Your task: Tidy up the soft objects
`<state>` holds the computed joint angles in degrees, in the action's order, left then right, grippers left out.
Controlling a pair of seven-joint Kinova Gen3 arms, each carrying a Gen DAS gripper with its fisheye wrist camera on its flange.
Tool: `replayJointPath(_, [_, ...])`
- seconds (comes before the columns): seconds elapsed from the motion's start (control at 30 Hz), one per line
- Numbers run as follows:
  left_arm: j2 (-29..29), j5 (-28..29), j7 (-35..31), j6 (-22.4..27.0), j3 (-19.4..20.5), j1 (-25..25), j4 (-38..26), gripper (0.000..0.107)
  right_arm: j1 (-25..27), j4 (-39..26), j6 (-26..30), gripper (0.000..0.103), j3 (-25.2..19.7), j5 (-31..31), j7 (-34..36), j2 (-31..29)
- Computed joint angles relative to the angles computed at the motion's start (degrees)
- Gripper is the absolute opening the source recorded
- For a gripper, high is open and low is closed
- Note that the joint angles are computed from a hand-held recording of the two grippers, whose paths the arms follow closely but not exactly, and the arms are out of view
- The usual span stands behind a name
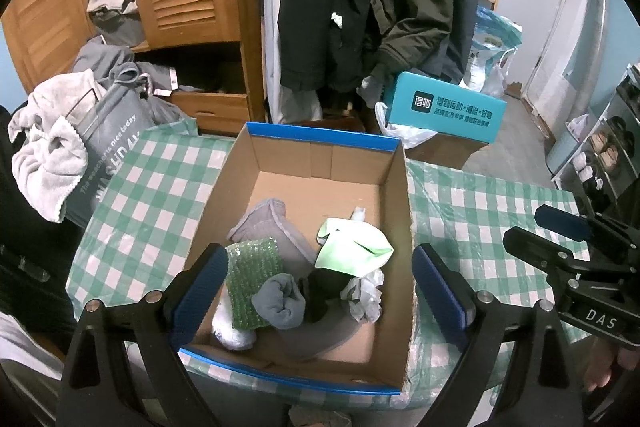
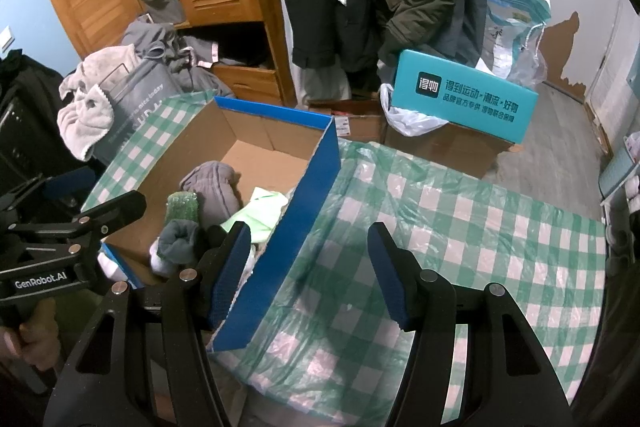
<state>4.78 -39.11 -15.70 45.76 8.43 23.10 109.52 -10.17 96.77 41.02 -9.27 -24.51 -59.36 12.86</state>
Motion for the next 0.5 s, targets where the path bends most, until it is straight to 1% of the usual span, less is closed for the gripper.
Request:
replayJointPath(0.13, [0.02,0.06,0.06,0.19,0.04,0.03,-0.10,0.098,0.00,-0.12,0.08,0.060,0.04,0.07,0.00,0.11])
replayJointPath(0.3, [0.17,-1.30,1.20,0.70,0.11,0.48,-0.12,0.098,-0.06,-0.05,0.08,0.060,0.05,0.11,-0.16,0.02])
replayJointPath(0.5, [0.58,0.04,-0.47,1.38,0.15,0.51,-1.19,0.098,0.03,-0.09,0.11,0.060,0.01,-0.02,0.00,0.08])
